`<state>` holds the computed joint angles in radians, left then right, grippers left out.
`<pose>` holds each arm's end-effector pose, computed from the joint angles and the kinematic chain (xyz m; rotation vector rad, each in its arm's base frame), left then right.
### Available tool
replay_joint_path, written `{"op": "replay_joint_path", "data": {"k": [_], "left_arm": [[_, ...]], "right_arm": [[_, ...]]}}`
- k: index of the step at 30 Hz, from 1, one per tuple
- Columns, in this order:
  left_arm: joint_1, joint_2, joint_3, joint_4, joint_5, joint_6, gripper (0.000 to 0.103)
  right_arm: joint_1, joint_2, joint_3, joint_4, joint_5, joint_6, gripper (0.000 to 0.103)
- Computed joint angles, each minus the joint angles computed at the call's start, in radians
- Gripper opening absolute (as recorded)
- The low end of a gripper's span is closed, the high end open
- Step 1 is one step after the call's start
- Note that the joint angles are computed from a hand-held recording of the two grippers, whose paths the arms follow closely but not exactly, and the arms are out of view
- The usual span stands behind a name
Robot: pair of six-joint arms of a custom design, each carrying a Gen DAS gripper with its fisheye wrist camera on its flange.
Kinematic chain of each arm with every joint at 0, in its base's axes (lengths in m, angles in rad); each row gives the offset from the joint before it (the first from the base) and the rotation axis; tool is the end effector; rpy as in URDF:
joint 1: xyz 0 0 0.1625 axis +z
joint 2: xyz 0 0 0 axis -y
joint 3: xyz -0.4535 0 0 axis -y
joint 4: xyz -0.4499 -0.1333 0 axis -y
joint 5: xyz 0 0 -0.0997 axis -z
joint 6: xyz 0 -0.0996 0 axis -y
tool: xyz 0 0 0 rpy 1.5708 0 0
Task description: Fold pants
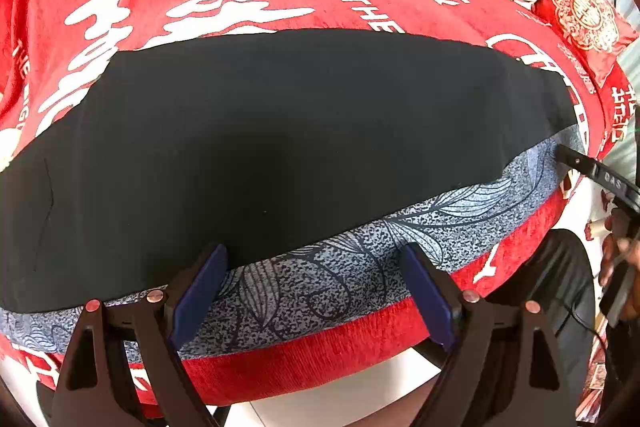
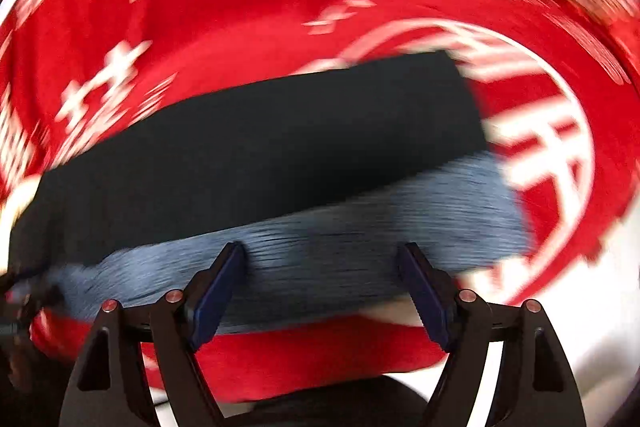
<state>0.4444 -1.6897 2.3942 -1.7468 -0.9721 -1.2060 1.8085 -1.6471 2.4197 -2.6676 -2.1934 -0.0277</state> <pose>-0.2198 -0.3145 0.2001 0.1047 2.4051 -0.4251 0.1691 -0.3787 0.2557 0.2014 -2.5086 0.4935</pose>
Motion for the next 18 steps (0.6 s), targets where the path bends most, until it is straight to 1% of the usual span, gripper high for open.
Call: {"op": "replay_joint_path", "data": {"k": [1, 3, 5, 7, 9, 10, 12, 13, 14, 15, 17, 18], "left_arm": [[-0.002, -0.005, -0.006, 0.018, -0.001, -0.012, 0.089], [-0.015, -0.035, -0.009, 0.035, 0.007, -0.036, 0.089], [-0.022, -0.057, -0.016, 0.058, 0.030, -0.054, 0.089], [-0.011, -0.069, -0.031, 0.094, 0.059, -0.086, 0.089], [0.011, -0.090, -0.043, 0.120, 0.078, -0.121, 0.089], [0.023, -0.112, -0.047, 0.138, 0.089, -0.149, 0.090], [0.041, -0.153, -0.054, 0.201, 0.114, -0.206, 0.090], [0.048, -0.165, -0.059, 0.234, 0.122, -0.227, 0.090], [0.062, -0.189, -0.066, 0.304, 0.129, -0.270, 0.090], [0.073, -0.211, -0.063, 0.339, 0.131, -0.292, 0.090], [0.098, -0.273, -0.056, 0.424, 0.121, -0.350, 0.090], [0.115, -0.328, -0.041, 0.435, 0.112, -0.353, 0.089]], "right_arm": [[-0.023, -0.022, -0.005, 0.019, -0.038, 0.028, 0.080], [-0.042, -0.059, -0.012, 0.031, -0.086, 0.042, 0.080], [-0.042, -0.094, -0.016, -0.001, -0.071, -0.014, 0.080], [-0.027, -0.086, -0.038, -0.015, -0.040, -0.064, 0.080], [0.002, -0.031, -0.071, -0.038, -0.029, -0.112, 0.080], [0.024, 0.016, -0.088, -0.069, -0.030, -0.155, 0.080], [0.045, 0.094, -0.116, -0.117, -0.011, -0.225, 0.080], [0.045, 0.132, -0.134, -0.116, 0.007, -0.244, 0.080], [0.035, 0.175, -0.150, -0.114, 0.022, -0.246, 0.080], [0.019, 0.202, -0.169, -0.082, 0.032, -0.237, 0.080], [-0.021, 0.242, -0.194, -0.041, -0.006, -0.218, 0.081], [-0.039, 0.239, -0.194, -0.038, 0.012, -0.212, 0.082]]}}
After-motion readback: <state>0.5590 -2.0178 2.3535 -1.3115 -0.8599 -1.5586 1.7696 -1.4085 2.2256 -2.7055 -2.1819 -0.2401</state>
